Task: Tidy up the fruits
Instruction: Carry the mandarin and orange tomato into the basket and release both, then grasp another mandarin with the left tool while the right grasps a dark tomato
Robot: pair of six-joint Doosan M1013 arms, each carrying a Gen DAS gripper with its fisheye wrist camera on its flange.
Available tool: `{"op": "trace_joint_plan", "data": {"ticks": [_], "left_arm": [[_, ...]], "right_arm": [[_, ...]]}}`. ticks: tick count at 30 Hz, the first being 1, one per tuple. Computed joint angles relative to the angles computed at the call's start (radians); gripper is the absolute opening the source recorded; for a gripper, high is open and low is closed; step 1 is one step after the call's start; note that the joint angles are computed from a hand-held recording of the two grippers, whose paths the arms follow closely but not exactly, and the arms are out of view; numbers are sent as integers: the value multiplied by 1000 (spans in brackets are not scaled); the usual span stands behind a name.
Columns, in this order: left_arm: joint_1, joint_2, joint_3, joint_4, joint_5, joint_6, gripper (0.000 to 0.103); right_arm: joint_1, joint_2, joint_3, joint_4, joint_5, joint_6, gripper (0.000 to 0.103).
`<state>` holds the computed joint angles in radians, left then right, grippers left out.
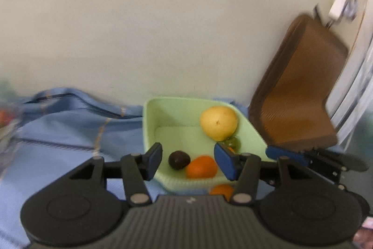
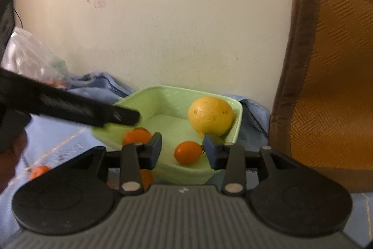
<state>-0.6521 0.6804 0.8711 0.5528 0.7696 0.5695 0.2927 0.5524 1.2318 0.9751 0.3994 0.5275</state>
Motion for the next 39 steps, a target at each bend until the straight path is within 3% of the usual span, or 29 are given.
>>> {"op": "trace_joint_plan", "data": {"ticks": [2, 6, 11, 15, 20, 22, 25, 26, 27, 29, 34, 39], "left_arm": [[-18, -69, 116, 95, -46, -112, 50], [-44, -155, 279, 202, -65, -280, 50], [-32, -189, 374, 113, -127, -344, 51], [-5, -188, 387, 16, -227, -334, 59], [5, -155, 338, -25, -216, -265, 61], [4, -142, 324, -34, -189, -249, 56], [-2, -143, 336, 21, -183, -274, 42], [0, -147, 346, 12, -206, -277, 39], [2, -149, 349, -6, -209, -280, 38], [-1, -153, 354, 2, -206, -301, 38], [-25, -178, 387, 3, -225, -332, 38], [-73, -206, 434, 27, -255, -363, 38]], "right_arm": [[-7, -29, 43, 94, 8, -80, 43], [-28, -95, 156, 237, 73, -195, 42], [-25, -147, 255, 261, 126, -242, 42], [-1, -155, 267, 252, 159, -287, 42], [42, -121, 210, 149, 164, -235, 42], [51, -99, 176, 92, 173, -159, 42], [61, -69, 131, 2, 187, -27, 42], [63, -63, 125, -4, 191, -8, 41], [63, -60, 120, 1, 188, -5, 41], [65, -57, 117, 4, 186, -2, 30], [60, -84, 163, 50, 184, -74, 29], [30, -153, 275, 126, 182, -189, 29]]}}
